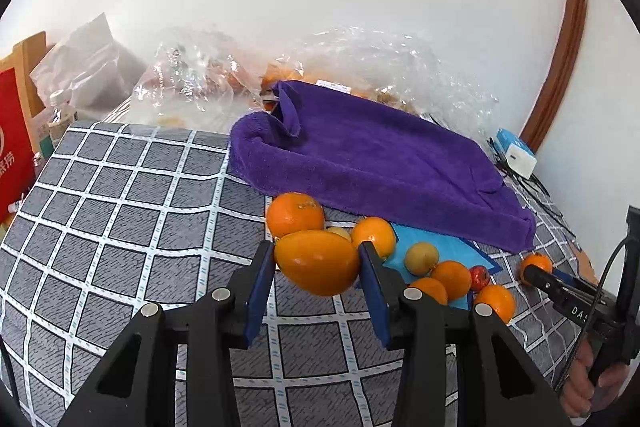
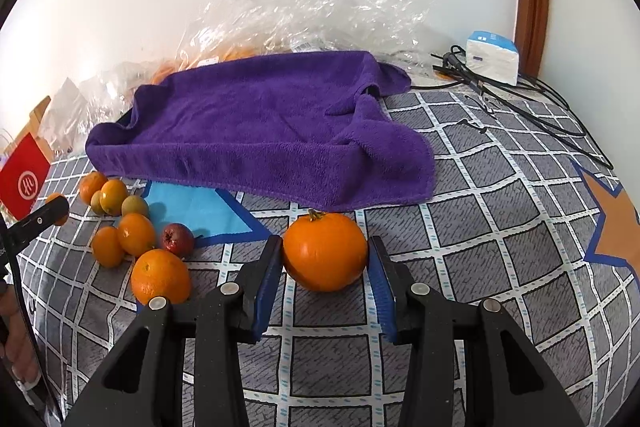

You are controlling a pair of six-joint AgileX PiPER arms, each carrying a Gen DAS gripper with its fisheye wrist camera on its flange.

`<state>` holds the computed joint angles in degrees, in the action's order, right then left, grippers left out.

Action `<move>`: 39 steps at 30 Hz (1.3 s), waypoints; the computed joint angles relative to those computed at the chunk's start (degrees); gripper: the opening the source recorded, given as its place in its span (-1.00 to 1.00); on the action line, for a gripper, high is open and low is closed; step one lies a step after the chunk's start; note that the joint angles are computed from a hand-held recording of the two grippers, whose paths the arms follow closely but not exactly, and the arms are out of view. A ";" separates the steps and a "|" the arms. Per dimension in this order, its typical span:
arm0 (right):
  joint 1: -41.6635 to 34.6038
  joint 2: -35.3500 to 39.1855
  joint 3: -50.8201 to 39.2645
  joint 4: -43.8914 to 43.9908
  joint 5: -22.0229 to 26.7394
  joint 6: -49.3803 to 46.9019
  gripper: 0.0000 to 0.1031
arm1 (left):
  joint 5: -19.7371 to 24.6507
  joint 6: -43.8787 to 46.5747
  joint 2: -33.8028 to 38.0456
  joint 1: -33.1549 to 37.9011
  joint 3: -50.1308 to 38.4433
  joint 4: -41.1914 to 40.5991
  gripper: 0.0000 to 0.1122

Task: Organize fruits
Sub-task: 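Lift and carry both held fruits over the purple towel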

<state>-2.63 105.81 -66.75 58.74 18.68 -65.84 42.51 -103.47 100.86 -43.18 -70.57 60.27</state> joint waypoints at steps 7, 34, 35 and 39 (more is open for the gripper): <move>-1.42 -0.20 0.48 6.09 1.73 -5.42 -0.18 | -1.21 -1.61 -0.67 1.05 1.12 -0.72 -0.28; -3.01 -1.48 2.17 14.73 2.56 -12.54 -0.18 | 6.81 -6.42 0.31 -2.25 0.32 5.29 -0.28; -2.86 -1.61 2.27 14.48 2.18 -12.38 -0.18 | 6.87 -6.33 0.38 -2.23 0.25 5.21 -0.28; -2.15 -2.14 2.80 12.82 0.84 -11.84 -0.18 | 6.61 -6.17 0.47 -1.99 0.18 4.72 -0.28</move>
